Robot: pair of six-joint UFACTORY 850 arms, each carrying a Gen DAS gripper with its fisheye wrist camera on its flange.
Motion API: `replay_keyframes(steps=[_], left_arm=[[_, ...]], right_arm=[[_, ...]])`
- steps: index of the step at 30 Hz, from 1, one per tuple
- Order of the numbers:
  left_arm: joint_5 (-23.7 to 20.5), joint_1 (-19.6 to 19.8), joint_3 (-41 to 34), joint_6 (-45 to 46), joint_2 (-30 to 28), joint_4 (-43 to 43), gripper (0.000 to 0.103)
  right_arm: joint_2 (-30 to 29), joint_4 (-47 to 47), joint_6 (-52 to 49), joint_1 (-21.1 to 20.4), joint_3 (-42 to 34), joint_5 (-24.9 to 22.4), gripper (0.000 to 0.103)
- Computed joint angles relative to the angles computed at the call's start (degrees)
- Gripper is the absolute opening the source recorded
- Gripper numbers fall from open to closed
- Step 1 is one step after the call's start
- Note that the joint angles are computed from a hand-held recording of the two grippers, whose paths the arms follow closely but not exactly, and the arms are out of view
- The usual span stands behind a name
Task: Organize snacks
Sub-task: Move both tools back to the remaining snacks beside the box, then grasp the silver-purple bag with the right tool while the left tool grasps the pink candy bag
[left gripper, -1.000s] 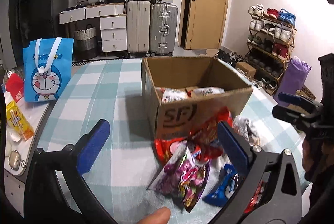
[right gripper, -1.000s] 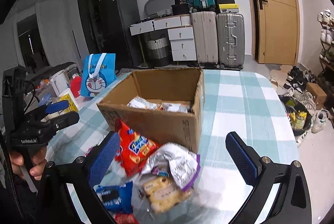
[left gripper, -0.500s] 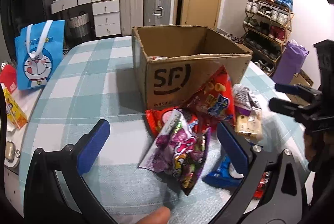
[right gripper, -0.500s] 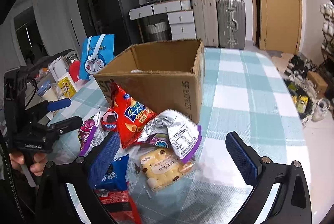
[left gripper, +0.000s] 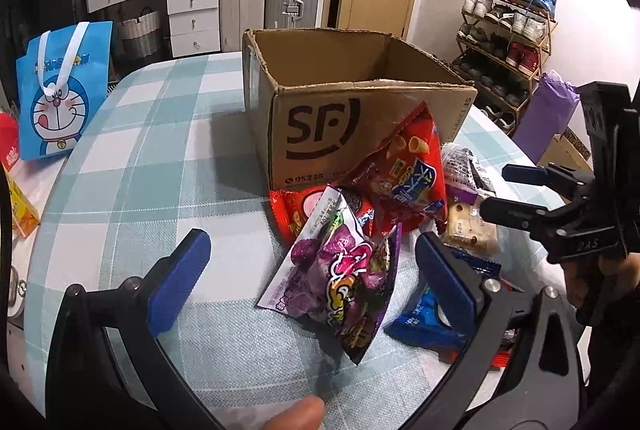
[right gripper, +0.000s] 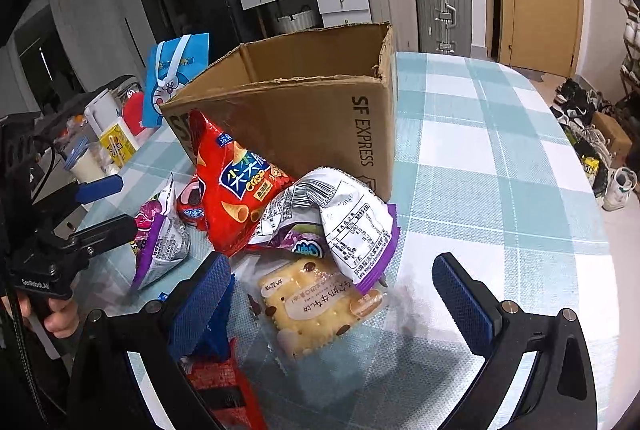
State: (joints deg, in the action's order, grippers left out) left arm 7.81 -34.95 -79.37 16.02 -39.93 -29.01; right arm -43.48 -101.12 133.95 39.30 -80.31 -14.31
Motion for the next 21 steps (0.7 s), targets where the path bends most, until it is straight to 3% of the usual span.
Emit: replay_keyframes(steps=[5,9,13,17,21], left_arm=[[1.2,0.3,1.1,-5.9,0.4,5.2,0.102],[0.9,0.6,0.9,-3.6,0.2,3.0,0.102],[-0.3,0.8,0.3,-7.4,-0.4,7.2,0.102],[-0.9,0.6,0.1,-9.7,-0.7,10.6,0.102],[-2.5,0.6,-1.1,-13.0,-1.9,13.9,0.102]], right_arm=[[-0.9,-0.3,1.4,-0.5,-1.5,0.7,0.103],[-1.5,-5.4,9.3,-1.5,-2.5,1.8,0.103],[-2.9,4.9,1.5,-2.5,-4.7,2.5,0.103],[-4.3,3.9,3.0,-3.5,-6.0,5.5,0.102],[-5.7,10.6,-4.0,-3.8,-7.6,6.0,0.096]])
